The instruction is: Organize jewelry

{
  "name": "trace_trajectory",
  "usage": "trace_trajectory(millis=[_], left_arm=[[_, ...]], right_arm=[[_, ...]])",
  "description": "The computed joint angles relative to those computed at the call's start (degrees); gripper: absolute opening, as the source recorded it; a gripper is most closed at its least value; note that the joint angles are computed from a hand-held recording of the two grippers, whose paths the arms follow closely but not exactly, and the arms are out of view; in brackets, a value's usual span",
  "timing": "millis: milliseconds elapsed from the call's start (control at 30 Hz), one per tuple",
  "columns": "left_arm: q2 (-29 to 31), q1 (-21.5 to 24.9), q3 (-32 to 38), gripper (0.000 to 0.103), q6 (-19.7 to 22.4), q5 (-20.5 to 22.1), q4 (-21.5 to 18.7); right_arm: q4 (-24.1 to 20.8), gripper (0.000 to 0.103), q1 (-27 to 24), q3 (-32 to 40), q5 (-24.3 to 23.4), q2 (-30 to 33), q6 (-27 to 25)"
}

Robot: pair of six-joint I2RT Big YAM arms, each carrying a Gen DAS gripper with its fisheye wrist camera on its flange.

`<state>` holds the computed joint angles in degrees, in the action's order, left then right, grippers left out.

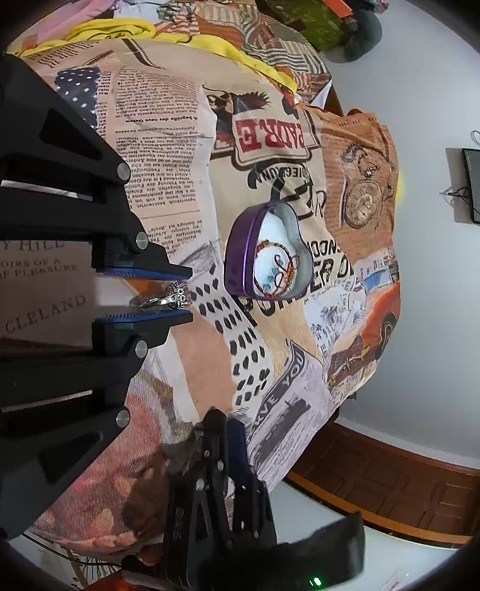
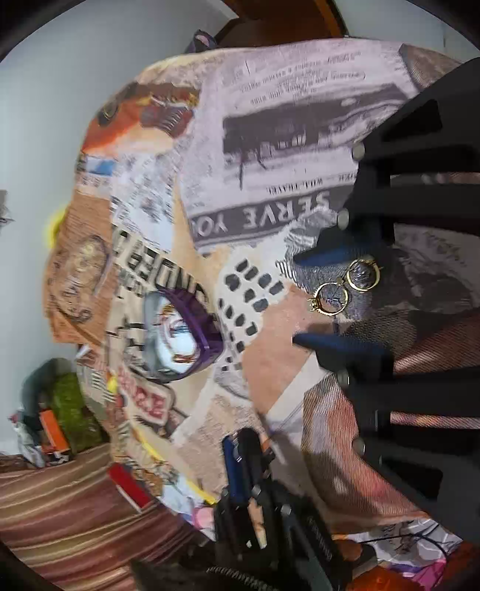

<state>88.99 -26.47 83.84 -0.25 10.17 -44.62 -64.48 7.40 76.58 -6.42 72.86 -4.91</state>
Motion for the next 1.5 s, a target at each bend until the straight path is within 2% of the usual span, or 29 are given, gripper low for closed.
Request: trace_trajectory(millis=[33, 133, 267, 300, 733, 1067, 1300, 1500], left_arm=[[0.1, 0.1, 0.1, 0.014, -0.1, 0.0, 0.0], [0.4, 0.4, 0.2, 0.014, -0.4, 0.1, 0.2], [0.5, 0.4, 0.5, 0.014, -0.5, 0.1, 0.6], [0.6, 0.4, 0.6, 0.014, -0.6, 0.1, 0.7], [1.9, 1.6, 3.9, 0.014, -0.1, -0.3, 1.3], [4.5, 2.8, 7.8, 0.014, -0.1, -0.2, 1.8], [8.9, 3.3, 12.7, 0.014, 0.3, 0.7, 0.5], [13.5, 3.3, 17.7, 0.014, 1.5, 0.7, -2.0]], right_arm=[[-0.1, 0.017, 0.0, -0.1, 0.4, 0.4, -0.2], [0.1, 0.012, -0.4, 0.1, 0.3, 0.5, -0.8], [0.0, 0.011, -1.3, 0.9, -0.8, -0.1, 0.0], [0.1, 0.007, -1.3, 1.2, -0.8, -0.1, 0.2], [2.1, 0.007, -2.4, 7.3, -3.5, 1.3, 2.8], [3.6, 0.007, -0.5, 11.3, -5.0, 4.8, 3.1], [2.8, 0.007, 0.9, 14.7, -5.8, 9.2, 3.5], [0.0, 0.007, 1.8, 18.8, -6.8, 14.7, 4.0]])
